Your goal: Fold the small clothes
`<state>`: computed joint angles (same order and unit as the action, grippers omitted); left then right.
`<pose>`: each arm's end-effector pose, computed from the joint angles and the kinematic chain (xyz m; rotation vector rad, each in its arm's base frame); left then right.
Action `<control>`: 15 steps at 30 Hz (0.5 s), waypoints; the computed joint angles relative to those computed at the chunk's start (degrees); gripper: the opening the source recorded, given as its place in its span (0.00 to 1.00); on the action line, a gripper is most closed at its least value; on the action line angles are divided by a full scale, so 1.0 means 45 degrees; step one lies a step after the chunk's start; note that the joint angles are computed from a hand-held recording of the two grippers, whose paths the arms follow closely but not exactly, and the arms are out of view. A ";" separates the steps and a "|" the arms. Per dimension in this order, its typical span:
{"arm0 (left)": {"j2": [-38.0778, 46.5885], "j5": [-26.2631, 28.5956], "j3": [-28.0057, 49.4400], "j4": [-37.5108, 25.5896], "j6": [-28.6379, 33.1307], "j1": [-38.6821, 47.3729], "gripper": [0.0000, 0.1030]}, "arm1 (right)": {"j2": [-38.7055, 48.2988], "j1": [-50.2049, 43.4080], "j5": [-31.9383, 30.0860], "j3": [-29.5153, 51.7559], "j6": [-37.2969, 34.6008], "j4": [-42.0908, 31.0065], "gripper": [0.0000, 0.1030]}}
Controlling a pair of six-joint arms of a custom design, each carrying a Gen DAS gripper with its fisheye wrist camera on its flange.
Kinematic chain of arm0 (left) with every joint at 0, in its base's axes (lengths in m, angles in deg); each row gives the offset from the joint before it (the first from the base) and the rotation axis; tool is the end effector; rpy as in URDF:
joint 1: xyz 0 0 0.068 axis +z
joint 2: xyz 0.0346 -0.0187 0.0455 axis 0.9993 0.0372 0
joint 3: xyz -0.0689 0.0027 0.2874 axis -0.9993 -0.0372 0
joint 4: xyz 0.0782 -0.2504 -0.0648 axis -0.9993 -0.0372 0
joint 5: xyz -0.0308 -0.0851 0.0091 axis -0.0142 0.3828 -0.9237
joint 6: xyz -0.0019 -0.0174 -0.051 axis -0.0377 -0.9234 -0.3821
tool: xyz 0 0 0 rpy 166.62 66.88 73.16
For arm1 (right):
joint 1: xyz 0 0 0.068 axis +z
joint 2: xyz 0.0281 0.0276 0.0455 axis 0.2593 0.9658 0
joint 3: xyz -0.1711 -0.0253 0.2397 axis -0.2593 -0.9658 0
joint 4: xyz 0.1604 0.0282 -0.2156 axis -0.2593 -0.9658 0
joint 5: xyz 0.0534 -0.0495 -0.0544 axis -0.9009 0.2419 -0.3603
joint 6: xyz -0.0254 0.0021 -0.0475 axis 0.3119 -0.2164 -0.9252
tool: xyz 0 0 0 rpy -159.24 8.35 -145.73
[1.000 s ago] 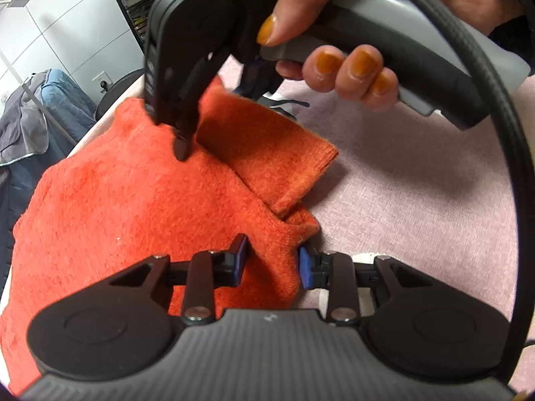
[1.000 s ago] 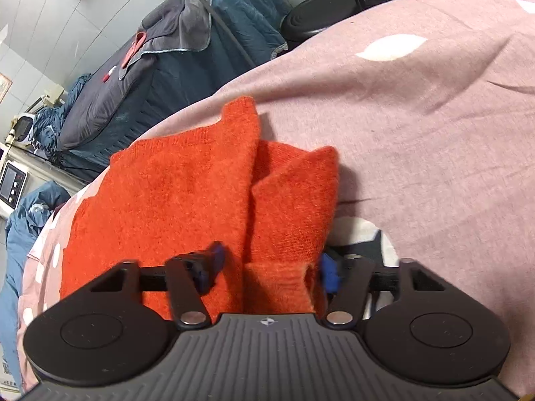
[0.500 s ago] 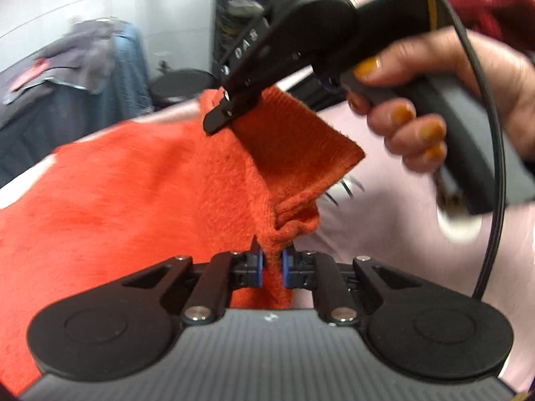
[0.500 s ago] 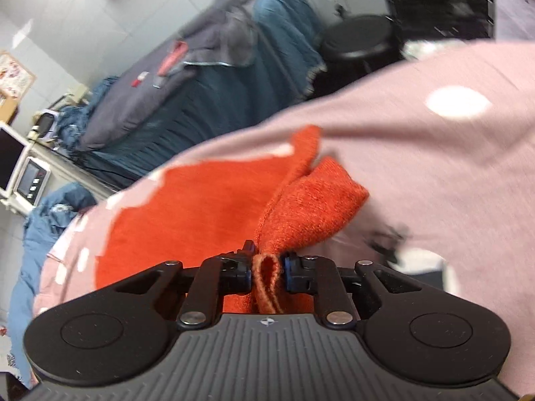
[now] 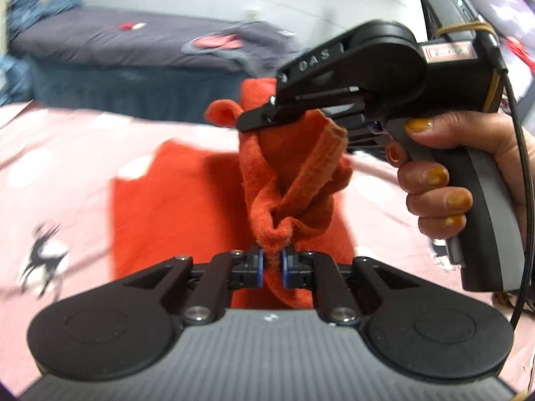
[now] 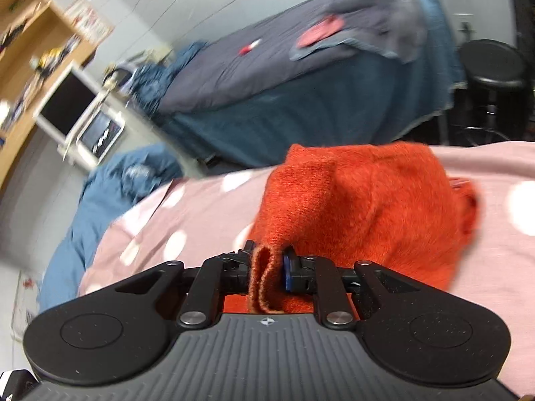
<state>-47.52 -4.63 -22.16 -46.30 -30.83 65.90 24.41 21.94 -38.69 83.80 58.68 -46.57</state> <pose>0.1305 -0.0523 0.2782 -0.0355 2.3612 -0.3827 0.2891 0.0537 0.3280 -0.1578 2.5233 0.8090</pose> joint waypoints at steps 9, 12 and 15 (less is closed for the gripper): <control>-0.1355 0.5294 -0.1440 -0.3231 0.5007 0.9438 0.13 | 0.1038 0.4289 0.3434 -0.1091 0.0895 0.1816 0.46; -0.1825 0.5455 -0.1627 -0.4280 0.6312 1.0623 0.18 | 0.0827 0.4689 0.3446 -0.1414 0.0581 0.1983 0.67; -0.1777 0.5389 -0.1579 -0.4774 0.6983 1.1672 0.21 | 0.0031 0.4567 0.3110 -0.1698 0.0761 0.2078 0.72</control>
